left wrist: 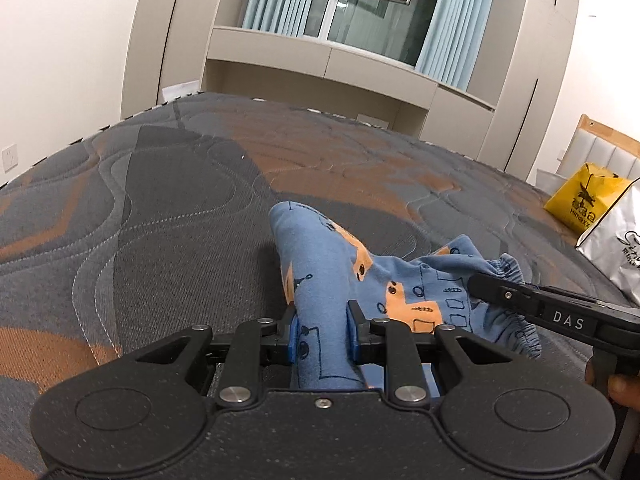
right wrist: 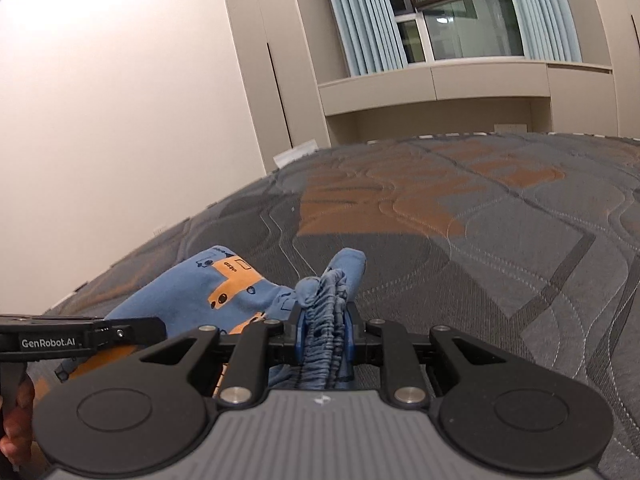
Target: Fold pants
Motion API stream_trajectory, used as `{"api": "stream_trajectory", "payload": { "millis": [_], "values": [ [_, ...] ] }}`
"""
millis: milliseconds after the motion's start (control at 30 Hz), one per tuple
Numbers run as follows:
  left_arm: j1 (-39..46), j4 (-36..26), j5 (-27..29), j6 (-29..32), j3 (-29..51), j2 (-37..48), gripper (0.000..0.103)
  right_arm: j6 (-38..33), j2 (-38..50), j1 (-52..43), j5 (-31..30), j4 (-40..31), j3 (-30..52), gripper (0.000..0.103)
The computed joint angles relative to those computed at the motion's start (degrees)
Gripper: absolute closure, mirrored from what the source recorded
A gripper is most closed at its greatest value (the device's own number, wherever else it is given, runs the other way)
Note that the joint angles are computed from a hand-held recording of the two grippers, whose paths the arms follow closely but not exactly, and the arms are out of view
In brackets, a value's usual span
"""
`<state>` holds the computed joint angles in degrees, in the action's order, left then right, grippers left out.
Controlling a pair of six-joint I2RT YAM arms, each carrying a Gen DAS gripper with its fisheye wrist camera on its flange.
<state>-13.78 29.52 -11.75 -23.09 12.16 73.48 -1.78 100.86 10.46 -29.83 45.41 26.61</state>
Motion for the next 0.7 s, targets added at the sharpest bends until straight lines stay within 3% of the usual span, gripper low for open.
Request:
{"api": "stream_trajectory", "payload": {
  "millis": [167,300,433,600,700],
  "values": [
    [-0.4,-0.5,-1.0,-0.4,0.2,0.7,0.069,0.2,1.3,-0.1,0.5,-0.8,1.1,0.076],
    [-2.4,-3.4,-4.2,-1.5,-0.3,-2.2,0.040,1.0,0.8,-0.2,1.9,-1.5,0.8,0.055],
    [-6.7,-9.6,-9.3,-4.5,-1.5,-9.7,0.024,0.9,-2.5,-2.1,0.9,-0.6,-2.4,0.037],
    [-17.1,-20.3,-21.0,-9.6,-2.8,-21.2,0.003,-0.2,-10.8,-5.2,-1.7,1.0,-9.8,0.016],
    [-26.9,-29.5,-30.5,-14.8,-2.3,-26.9,0.001,-1.2,-17.6,-7.6,-3.6,-0.1,-14.4,0.006]
  ]
}}
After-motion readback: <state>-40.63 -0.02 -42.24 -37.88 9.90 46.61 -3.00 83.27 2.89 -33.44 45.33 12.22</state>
